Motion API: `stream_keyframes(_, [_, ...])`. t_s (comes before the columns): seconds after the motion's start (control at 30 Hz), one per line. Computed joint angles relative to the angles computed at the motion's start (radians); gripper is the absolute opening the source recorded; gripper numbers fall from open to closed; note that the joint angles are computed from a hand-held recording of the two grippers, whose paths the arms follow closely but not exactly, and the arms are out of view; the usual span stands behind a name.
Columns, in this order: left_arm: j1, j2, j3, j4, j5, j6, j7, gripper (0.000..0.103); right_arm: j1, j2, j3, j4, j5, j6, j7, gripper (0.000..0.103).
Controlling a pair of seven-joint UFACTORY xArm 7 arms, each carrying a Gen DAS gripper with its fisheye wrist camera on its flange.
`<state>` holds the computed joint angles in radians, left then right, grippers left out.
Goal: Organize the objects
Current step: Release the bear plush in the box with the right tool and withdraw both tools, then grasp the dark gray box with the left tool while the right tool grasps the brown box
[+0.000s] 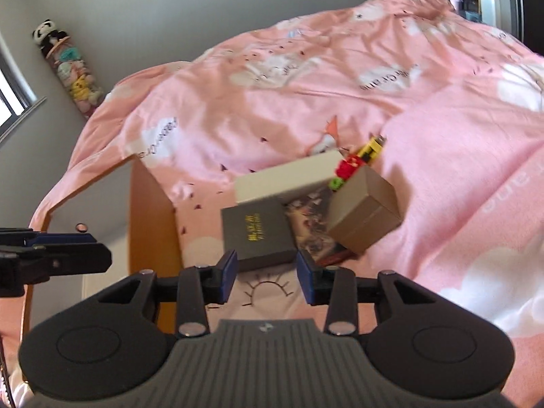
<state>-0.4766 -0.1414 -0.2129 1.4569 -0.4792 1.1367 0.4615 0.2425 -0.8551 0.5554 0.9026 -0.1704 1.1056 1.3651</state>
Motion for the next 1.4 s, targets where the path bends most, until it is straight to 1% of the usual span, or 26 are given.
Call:
stream_keyframes(0.07, [-0.012, 0.055, -0.033, 0.046, 0.073, 0.004, -0.083, 0.053, 0.011, -0.002, -0.021, -0.033, 0.016, -0.014, -0.001, 0.042])
stream_keyframes(0.1, [-0.019, 0.08, -0.042, 0.066, 0.087, 0.003, -0.112, 0.054, 0.016, -0.004, -0.029, -0.048, 0.02, -0.02, -0.002, 0.042])
stream_keyframes(0.13, [-0.027, 0.109, -0.05, 0.09, 0.105, 0.005, -0.143, 0.059, 0.016, -0.002, -0.034, -0.057, 0.023, -0.019, 0.0, 0.042])
stream_keyframes(0.23, [-0.061, 0.193, -0.071, 0.155, 0.206, 0.005, -0.257, 0.066, 0.02, -0.005, -0.056, -0.099, 0.034, -0.039, 0.013, 0.042])
stream_keyframes(0.33, [-0.109, 0.278, -0.077, 0.225, 0.35, 0.032, -0.379, 0.068, 0.024, -0.02, -0.09, -0.154, 0.056, -0.079, 0.037, 0.042])
stream_keyframes(0.4, [-0.139, 0.329, -0.07, 0.273, 0.417, 0.071, -0.445, 0.068, 0.024, -0.03, -0.108, -0.186, 0.068, -0.106, 0.052, 0.043])
stream_keyframes(0.43, [-0.146, 0.346, -0.069, 0.287, 0.422, 0.078, -0.454, 0.07, 0.023, -0.034, -0.115, -0.199, 0.071, -0.116, 0.057, 0.045])
stream_keyframes(0.53, [-0.172, 0.394, -0.059, 0.329, 0.45, 0.109, -0.502, 0.071, 0.026, -0.042, -0.136, -0.233, 0.087, -0.14, 0.065, 0.045])
stream_keyframes(0.67, [-0.203, 0.436, -0.045, 0.353, 0.509, 0.132, -0.534, 0.072, 0.025, -0.061, -0.153, -0.279, 0.104, -0.167, 0.086, 0.045])
stream_keyframes(0.73, [-0.198, 0.449, -0.044, 0.354, 0.484, 0.137, -0.538, 0.081, 0.025, -0.082, -0.157, -0.307, 0.109, -0.187, 0.098, 0.045])
stream_keyframes(0.8, [-0.193, 0.463, -0.044, 0.36, 0.459, 0.146, -0.542, 0.085, 0.024, -0.094, -0.16, -0.328, 0.111, -0.209, 0.104, 0.045])
stream_keyframes(0.93, [-0.19, 0.475, -0.043, 0.351, 0.426, 0.125, -0.565, 0.088, 0.019, -0.105, -0.162, -0.362, 0.113, -0.258, 0.116, 0.048])
stream_keyframes(0.97, [-0.189, 0.475, -0.042, 0.347, 0.423, 0.118, -0.572, 0.087, 0.018, -0.109, -0.162, -0.372, 0.114, -0.273, 0.119, 0.049])
stream_keyframes(1.07, [-0.181, 0.462, -0.043, 0.339, 0.405, 0.104, -0.578, 0.079, 0.016, -0.115, -0.163, -0.401, 0.115, -0.319, 0.131, 0.053])
stream_keyframes(1.13, [-0.17, 0.438, -0.045, 0.318, 0.392, 0.083, -0.564, 0.07, 0.01, -0.106, -0.157, -0.403, 0.112, -0.334, 0.138, 0.058])
stream_keyframes(1.2, [-0.154, 0.41, -0.049, 0.289, 0.37, 0.06, -0.537, 0.063, 0.0, -0.1, -0.148, -0.403, 0.107, -0.344, 0.155, 0.06])
stream_keyframes(1.3, [-0.131, 0.369, -0.053, 0.243, 0.331, 0.015, -0.501, 0.054, -0.012, -0.096, -0.132, -0.395, 0.096, -0.34, 0.185, 0.059])
stream_keyframes(1.33, [-0.124, 0.356, -0.055, 0.228, 0.318, -0.004, -0.491, 0.05, -0.014, -0.096, -0.127, -0.391, 0.091, -0.333, 0.192, 0.057])
stream_keyframes(1.4, [-0.111, 0.336, -0.057, 0.21, 0.29, -0.023, -0.473, 0.048, -0.017, -0.097, -0.119, -0.384, 0.08, -0.322, 0.204, 0.053])
